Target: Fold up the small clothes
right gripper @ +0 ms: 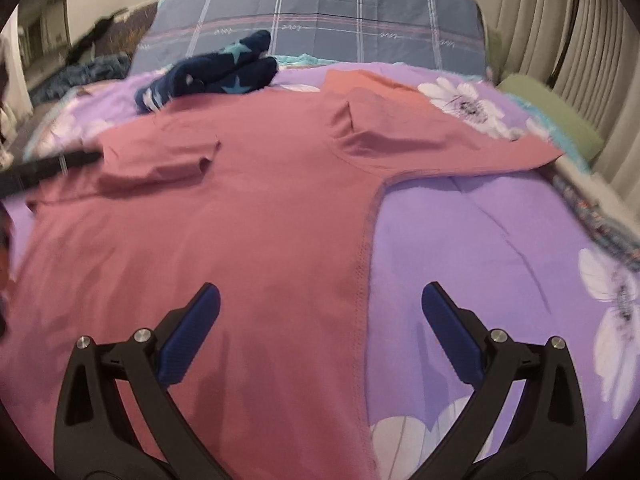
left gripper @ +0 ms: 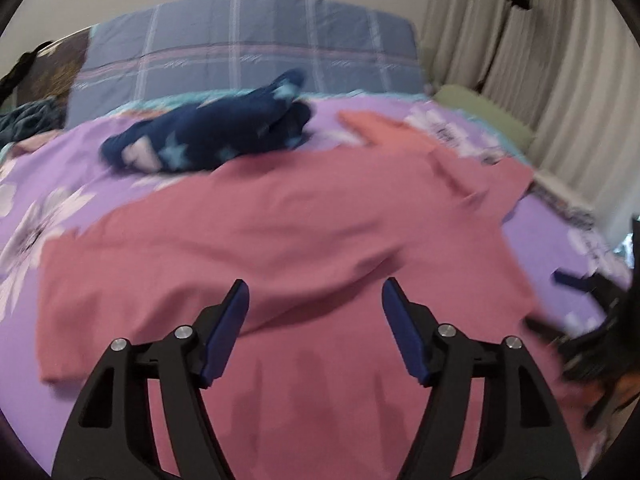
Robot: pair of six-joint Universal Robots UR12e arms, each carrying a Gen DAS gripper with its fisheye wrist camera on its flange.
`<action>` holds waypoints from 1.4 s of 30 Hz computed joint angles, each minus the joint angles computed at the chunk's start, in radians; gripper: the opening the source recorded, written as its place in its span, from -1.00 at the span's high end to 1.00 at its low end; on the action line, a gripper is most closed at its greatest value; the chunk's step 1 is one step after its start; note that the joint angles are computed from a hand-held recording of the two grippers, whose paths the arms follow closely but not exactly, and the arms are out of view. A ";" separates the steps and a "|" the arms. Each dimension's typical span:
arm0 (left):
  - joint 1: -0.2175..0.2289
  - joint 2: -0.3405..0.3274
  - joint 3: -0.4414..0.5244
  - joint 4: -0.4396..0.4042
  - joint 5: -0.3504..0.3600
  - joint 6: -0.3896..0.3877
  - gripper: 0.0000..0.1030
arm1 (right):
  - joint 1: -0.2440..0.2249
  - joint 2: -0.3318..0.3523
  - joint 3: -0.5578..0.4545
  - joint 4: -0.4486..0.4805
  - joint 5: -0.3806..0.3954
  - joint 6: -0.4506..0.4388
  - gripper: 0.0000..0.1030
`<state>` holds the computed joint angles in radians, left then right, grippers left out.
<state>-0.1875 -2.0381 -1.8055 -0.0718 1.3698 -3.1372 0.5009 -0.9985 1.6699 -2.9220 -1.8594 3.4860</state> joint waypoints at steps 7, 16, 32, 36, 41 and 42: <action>0.030 0.025 -0.066 0.053 0.230 -0.023 -0.60 | -0.061 0.060 -0.105 -0.031 0.362 -0.083 0.17; 0.064 0.032 -0.100 0.041 0.402 -0.029 -0.80 | -0.074 0.207 -0.370 0.186 0.484 -0.057 -0.15; 0.060 0.020 -0.087 -0.003 0.407 -0.026 -0.84 | -0.098 0.258 -0.544 0.318 0.357 0.069 0.45; 0.064 0.021 -0.086 -0.010 0.404 -0.039 -0.87 | -0.122 0.243 -0.458 0.246 0.453 0.140 0.32; 0.066 0.019 -0.082 -0.030 0.397 -0.048 -0.89 | -0.124 0.216 -0.396 0.189 0.434 0.067 0.02; 0.066 0.019 -0.082 -0.031 0.399 -0.050 -0.90 | -0.123 0.217 -0.400 0.198 0.425 0.050 0.02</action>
<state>-0.1216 -2.0190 -1.8878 -0.1031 1.7686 -3.1868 0.3779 -0.7817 1.2696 -2.7237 -1.4343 3.5364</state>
